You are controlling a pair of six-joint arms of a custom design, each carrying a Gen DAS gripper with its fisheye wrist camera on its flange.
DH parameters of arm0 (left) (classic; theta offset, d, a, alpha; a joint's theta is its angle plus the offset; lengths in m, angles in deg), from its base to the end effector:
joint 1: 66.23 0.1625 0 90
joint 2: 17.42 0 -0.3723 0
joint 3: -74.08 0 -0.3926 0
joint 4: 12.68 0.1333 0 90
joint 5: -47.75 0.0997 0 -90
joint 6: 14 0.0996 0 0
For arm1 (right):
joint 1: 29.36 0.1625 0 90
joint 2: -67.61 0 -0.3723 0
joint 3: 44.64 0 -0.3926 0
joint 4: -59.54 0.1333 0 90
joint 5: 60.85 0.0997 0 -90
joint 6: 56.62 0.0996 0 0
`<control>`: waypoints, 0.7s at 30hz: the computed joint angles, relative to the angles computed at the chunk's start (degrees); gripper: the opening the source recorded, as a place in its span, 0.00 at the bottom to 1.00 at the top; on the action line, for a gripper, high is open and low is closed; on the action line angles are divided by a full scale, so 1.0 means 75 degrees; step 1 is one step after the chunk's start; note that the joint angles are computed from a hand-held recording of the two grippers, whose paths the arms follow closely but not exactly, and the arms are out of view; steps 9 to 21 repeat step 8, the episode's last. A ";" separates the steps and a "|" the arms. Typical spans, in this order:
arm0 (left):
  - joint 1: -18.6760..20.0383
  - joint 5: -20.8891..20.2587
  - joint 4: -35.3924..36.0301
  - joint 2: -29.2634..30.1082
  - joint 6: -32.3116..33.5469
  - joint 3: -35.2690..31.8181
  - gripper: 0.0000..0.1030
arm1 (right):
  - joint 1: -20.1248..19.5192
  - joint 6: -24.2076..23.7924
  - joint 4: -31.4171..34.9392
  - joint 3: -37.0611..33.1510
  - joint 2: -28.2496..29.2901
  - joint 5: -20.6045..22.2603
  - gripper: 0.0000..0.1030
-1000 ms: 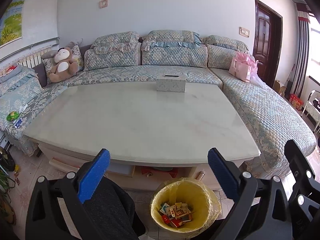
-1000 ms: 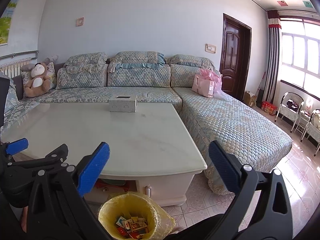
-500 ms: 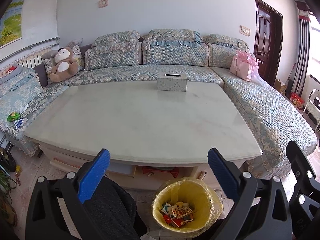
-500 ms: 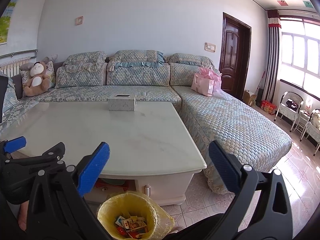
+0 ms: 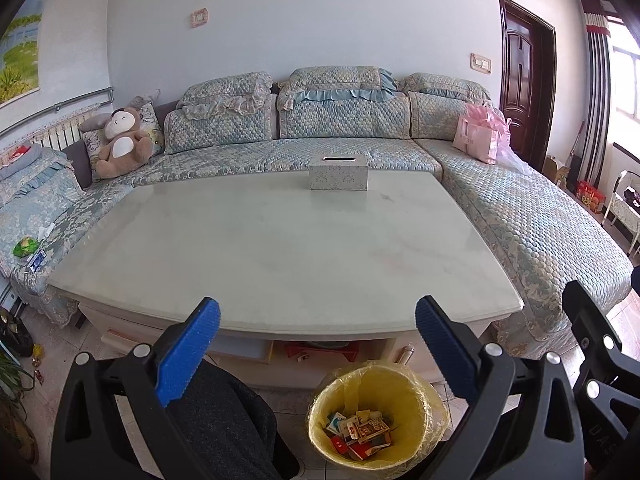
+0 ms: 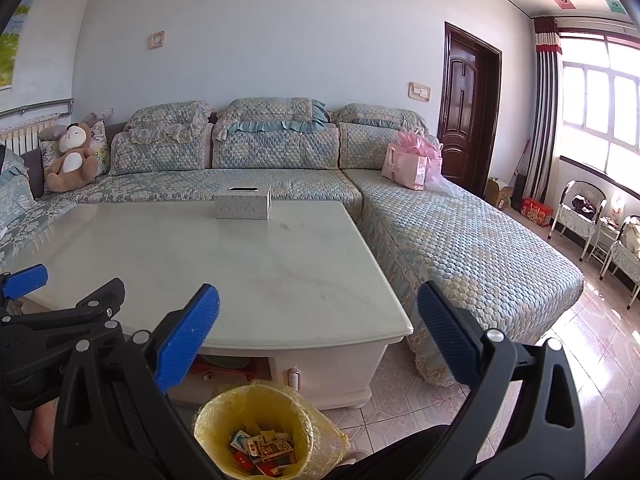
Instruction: Collect trash
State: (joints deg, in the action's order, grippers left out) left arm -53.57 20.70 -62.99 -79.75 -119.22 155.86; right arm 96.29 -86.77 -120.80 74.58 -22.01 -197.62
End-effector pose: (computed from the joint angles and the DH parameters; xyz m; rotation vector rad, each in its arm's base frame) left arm -0.4932 -0.3383 0.2527 0.1797 1.9686 -1.1666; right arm 0.3128 -0.3320 0.3945 0.6878 -2.0343 1.2616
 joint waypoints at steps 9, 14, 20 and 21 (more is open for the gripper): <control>0.0095 -0.0171 -0.0329 -0.0111 0.0211 0.0091 0.93 | -0.0033 0.0062 0.0076 -0.0007 0.0034 -0.0025 0.94; 0.0095 -0.0171 -0.0329 -0.0111 0.0211 0.0091 0.93 | -0.0033 0.0062 0.0076 -0.0007 0.0034 -0.0025 0.94; 0.0095 -0.0171 -0.0329 -0.0111 0.0211 0.0091 0.93 | -0.0033 0.0062 0.0076 -0.0007 0.0034 -0.0025 0.94; 0.0095 -0.0171 -0.0329 -0.0111 0.0211 0.0091 0.93 | -0.0033 0.0062 0.0076 -0.0007 0.0034 -0.0025 0.94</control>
